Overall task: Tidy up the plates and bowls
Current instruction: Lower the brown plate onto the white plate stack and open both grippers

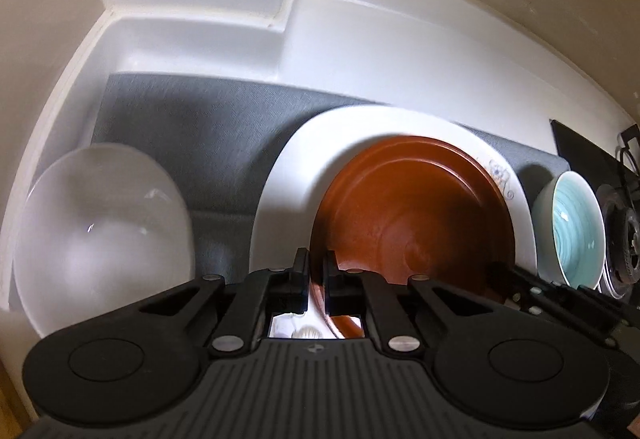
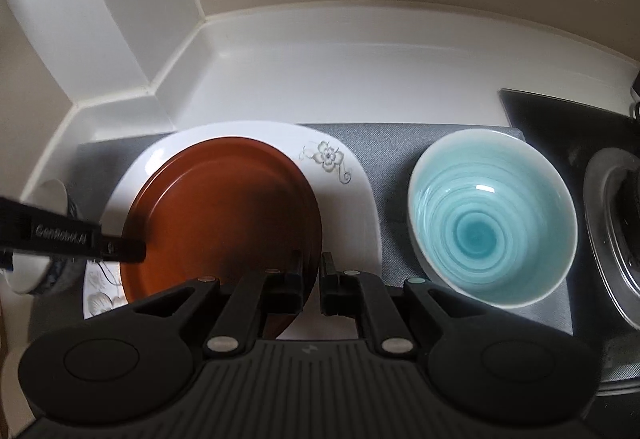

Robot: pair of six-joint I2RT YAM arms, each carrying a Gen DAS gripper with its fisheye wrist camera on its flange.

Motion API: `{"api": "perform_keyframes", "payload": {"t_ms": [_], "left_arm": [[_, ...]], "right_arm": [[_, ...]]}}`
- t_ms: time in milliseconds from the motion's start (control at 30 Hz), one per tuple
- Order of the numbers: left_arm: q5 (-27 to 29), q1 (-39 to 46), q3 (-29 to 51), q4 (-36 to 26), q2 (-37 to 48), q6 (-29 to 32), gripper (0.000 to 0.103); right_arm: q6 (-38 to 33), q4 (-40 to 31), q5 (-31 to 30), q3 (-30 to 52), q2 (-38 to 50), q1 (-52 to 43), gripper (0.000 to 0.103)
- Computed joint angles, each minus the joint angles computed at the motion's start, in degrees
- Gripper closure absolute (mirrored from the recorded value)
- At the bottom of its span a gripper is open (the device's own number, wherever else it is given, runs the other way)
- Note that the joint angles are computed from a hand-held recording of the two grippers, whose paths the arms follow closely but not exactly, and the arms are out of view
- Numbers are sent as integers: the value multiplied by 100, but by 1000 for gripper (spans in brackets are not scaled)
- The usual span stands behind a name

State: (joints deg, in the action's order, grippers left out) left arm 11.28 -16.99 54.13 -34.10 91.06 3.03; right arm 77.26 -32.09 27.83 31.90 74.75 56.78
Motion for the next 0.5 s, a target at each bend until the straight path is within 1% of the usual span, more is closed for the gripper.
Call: {"api": "perform_keyframes", "payload": {"t_ms": [133, 267, 333, 367, 400, 433, 467, 500], "left_arm": [[-152, -91, -200, 269, -142, 28, 96], [-235, -163, -474, 512, -349, 237, 95], [9, -25, -430, 429, -303, 324, 95], [246, 136, -368, 281, -288, 362, 95], [492, 313, -351, 159, -358, 394, 91], [701, 514, -386, 53, -513, 489, 88], [877, 755, -488, -16, -768, 617, 79], [1035, 1025, -592, -94, -1062, 748, 66]], "right_arm": [[-265, 171, 39, -76, -19, -92, 94], [-291, 183, 123, -87, 0, -57, 94], [-99, 82, 197, -67, -12, 15, 92], [95, 17, 273, -84, -84, 95, 89], [300, -40, 364, -129, -229, 199, 75], [451, -104, 491, -172, -414, 336, 69], [519, -203, 625, -176, -567, 474, 68], [590, -422, 741, -86, -616, 601, 68]]}}
